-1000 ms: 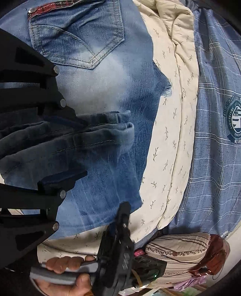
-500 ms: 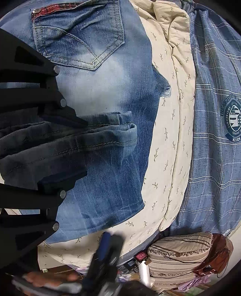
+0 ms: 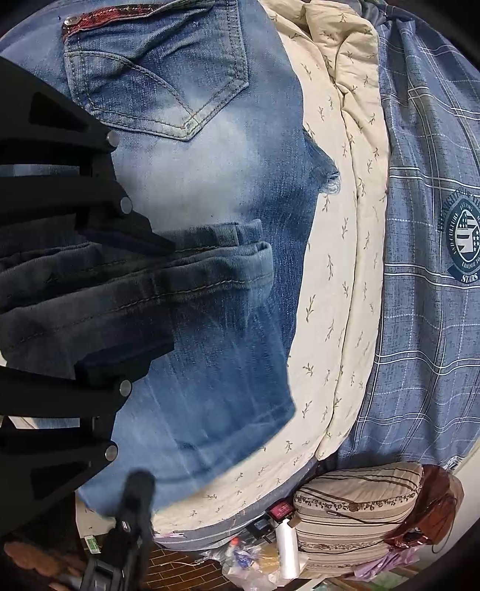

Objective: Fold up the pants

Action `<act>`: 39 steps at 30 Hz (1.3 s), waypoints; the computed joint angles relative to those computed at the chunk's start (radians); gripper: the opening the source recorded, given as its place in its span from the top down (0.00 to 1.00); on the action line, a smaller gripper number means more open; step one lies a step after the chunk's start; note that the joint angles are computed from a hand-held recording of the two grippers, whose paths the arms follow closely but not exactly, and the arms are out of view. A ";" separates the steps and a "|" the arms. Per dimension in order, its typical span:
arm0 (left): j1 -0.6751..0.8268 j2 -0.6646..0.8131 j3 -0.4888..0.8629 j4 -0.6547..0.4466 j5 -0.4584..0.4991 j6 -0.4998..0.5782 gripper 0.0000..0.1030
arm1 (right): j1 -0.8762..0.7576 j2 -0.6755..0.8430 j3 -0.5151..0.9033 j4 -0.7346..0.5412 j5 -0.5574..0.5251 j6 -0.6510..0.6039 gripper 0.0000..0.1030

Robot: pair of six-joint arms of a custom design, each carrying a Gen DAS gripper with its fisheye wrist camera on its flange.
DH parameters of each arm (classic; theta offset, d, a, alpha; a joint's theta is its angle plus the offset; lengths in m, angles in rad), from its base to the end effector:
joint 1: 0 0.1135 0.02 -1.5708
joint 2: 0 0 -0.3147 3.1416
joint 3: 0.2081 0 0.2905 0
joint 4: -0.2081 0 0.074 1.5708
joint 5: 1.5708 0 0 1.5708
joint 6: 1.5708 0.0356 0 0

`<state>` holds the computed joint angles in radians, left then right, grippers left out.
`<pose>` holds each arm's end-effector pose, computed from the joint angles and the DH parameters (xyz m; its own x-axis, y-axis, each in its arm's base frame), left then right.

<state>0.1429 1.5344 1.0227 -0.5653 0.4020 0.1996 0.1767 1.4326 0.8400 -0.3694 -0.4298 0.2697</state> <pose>0.3349 0.0341 0.2471 -0.8438 0.0629 -0.5329 0.2243 0.9436 -0.2437 0.2994 0.0685 0.2290 -0.8834 0.0883 -0.4601 -0.1649 0.8606 0.4818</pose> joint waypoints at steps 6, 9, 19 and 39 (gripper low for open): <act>-0.016 -0.012 -0.009 0.011 -0.032 0.004 0.55 | -0.002 0.098 -0.024 0.038 0.063 0.035 0.78; -0.007 -0.023 0.000 -0.012 -0.023 0.007 0.55 | 0.013 0.047 0.002 -0.035 0.132 0.027 0.53; 0.582 -0.164 -0.030 -0.188 0.431 0.064 0.33 | 0.079 -0.005 0.042 0.071 0.020 0.085 0.44; 0.909 0.152 0.033 -0.364 0.508 -0.009 0.29 | 0.222 0.239 0.117 0.159 0.049 0.112 0.43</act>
<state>1.0517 1.6866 1.0553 -0.9293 0.9100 0.1904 0.3990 1.6717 0.9571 -0.2104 -0.3807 0.3813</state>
